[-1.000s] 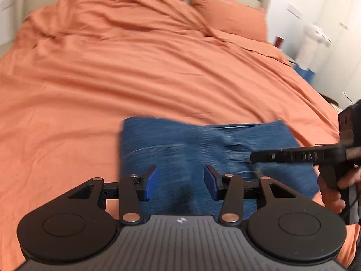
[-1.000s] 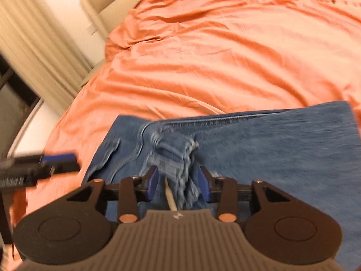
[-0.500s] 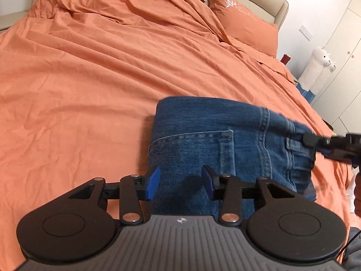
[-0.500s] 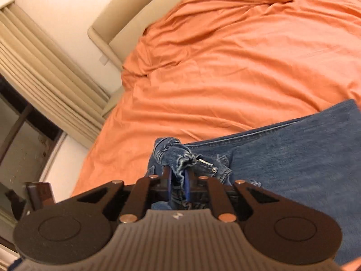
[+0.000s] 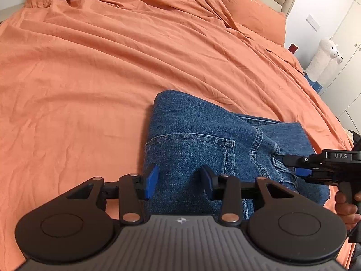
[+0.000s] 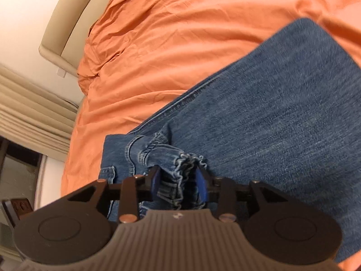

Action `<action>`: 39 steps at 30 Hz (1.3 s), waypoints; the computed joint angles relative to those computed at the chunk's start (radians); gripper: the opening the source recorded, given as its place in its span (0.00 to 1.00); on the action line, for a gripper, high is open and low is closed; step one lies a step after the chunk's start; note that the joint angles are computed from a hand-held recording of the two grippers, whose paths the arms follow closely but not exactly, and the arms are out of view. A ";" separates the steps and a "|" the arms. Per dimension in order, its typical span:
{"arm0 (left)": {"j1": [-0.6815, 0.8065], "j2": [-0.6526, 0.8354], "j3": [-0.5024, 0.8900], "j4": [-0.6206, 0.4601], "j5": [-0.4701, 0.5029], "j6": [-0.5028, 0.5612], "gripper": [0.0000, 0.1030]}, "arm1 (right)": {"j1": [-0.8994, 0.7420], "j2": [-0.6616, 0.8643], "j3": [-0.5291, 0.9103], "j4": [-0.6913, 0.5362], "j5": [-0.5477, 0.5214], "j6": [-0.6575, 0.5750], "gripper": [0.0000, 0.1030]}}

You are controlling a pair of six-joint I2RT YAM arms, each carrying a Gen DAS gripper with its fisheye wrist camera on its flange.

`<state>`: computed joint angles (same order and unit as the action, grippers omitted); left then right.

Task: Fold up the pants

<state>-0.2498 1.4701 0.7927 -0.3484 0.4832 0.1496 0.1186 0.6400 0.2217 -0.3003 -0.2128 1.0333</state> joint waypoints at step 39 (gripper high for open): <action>-0.271 -0.028 -0.057 0.312 -0.152 -0.221 0.35 | -0.566 0.195 0.519 -0.596 0.085 -0.847 0.12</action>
<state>-0.5210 1.4424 0.7353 -0.0367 0.3310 -0.0717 -0.4475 0.8348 0.7405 -0.8959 -0.1274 0.1860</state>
